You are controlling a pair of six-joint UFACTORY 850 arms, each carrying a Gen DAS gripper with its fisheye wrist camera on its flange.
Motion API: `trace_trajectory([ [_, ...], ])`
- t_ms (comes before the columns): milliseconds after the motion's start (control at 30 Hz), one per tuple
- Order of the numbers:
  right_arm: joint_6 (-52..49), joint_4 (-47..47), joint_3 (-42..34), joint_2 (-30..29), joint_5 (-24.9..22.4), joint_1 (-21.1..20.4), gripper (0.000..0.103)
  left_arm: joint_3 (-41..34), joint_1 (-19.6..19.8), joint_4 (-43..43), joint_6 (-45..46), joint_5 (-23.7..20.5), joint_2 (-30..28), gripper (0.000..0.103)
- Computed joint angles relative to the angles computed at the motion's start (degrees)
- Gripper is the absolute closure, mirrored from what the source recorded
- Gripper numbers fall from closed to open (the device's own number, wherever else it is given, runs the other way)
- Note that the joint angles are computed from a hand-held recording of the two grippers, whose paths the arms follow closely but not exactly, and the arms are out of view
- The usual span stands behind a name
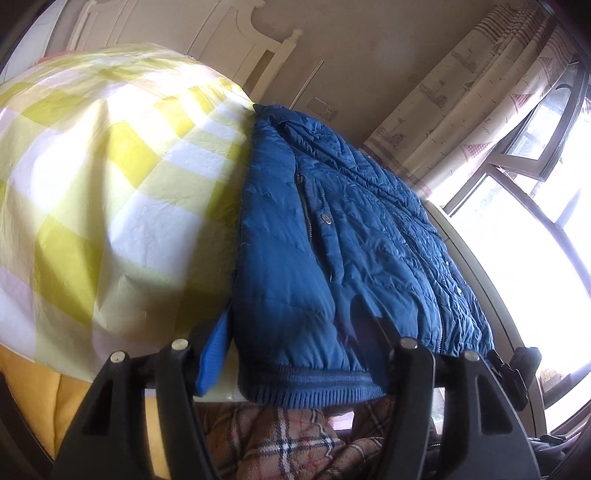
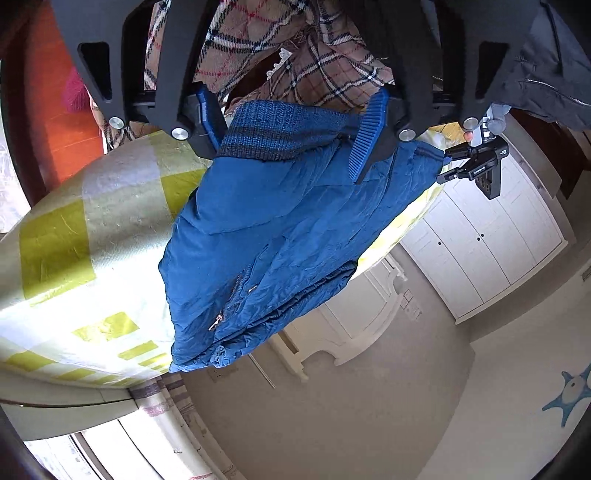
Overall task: Fold large clothes
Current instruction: 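Lift the held hem higher with both tools, raising the jacket off the bed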
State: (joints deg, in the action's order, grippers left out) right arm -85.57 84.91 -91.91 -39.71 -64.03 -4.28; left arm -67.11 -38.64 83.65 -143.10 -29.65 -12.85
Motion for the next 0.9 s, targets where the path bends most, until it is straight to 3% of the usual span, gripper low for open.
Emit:
trace_trajectory([
  [200, 2.3, 0.4, -0.5, -1.4, 1.5, 0.1, 0.036, -0.4, 0.8, 5.1, -3.5, 1.5, -0.6, 0.030],
  [267, 2.7, 1.0, -0.9, -2.0, 1.3, 0.0, 0.040, -1.1, 0.7, 3.2, -1.3, 1.0, -1.0, 0.031],
  [300, 1.8, 1.7, -0.4, -1.6, 1.1, 0.0, 0.046, -1.7, 0.6, 1.4, 0.8, 1.2, -1.2, 0.042],
  [333, 0.0, 2.4, 0.7, -0.7, 1.2, -0.1, 0.057, -2.4, 0.2, -0.3, 3.2, 0.2, -1.3, 0.063],
  [367, -2.8, 3.7, 2.0, 0.4, 0.8, -0.2, 0.069, -2.8, -0.3, -0.8, 4.6, -1.0, -1.3, 0.067],
  [500, -6.8, 6.5, 3.9, 2.5, -1.9, -0.9, 0.074, -2.6, -0.2, 0.2, 4.6, -0.8, -0.6, 0.070],
  [567, -5.0, 4.4, 2.5, 2.2, 0.6, -0.3, 0.072, -4.3, 0.6, -6.0, 10.5, -0.7, -2.0, 0.057],
  [633, -2.6, 2.7, 1.3, 1.5, 2.9, 0.6, 0.071, -5.7, 1.1, -9.1, 13.2, -0.1, -3.5, 0.038],
  [700, -2.3, 3.8, 1.1, 1.0, 2.2, 0.7, 0.071, -7.3, 0.5, -9.1, 15.2, -1.6, -4.9, 0.027],
  [733, -2.1, 3.9, 1.0, 0.9, 2.0, 0.7, 0.071, -8.9, 0.3, -11.9, 19.2, -2.9, -5.9, 0.027],
  [767, -2.1, 3.9, 1.0, 0.9, 2.2, 0.8, 0.072, -10.7, 0.2, -15.4, 24.2, -4.0, -7.0, 0.032],
  [800, -3.1, 4.2, 1.7, 1.6, 3.4, 0.9, 0.077, -12.0, -0.1, -17.4, 26.9, -6.1, -8.0, 0.065],
  [833, -4.6, 4.7, 2.5, 2.4, 4.7, 1.1, 0.080, -11.9, -0.1, -17.4, 27.2, -6.4, -7.8, 0.078],
  [900, -8.6, 6.2, 4.8, 4.3, 5.4, 1.1, 0.086, -8.9, 0.0, -12.6, 20.9, -3.5, -5.3, 0.090],
])
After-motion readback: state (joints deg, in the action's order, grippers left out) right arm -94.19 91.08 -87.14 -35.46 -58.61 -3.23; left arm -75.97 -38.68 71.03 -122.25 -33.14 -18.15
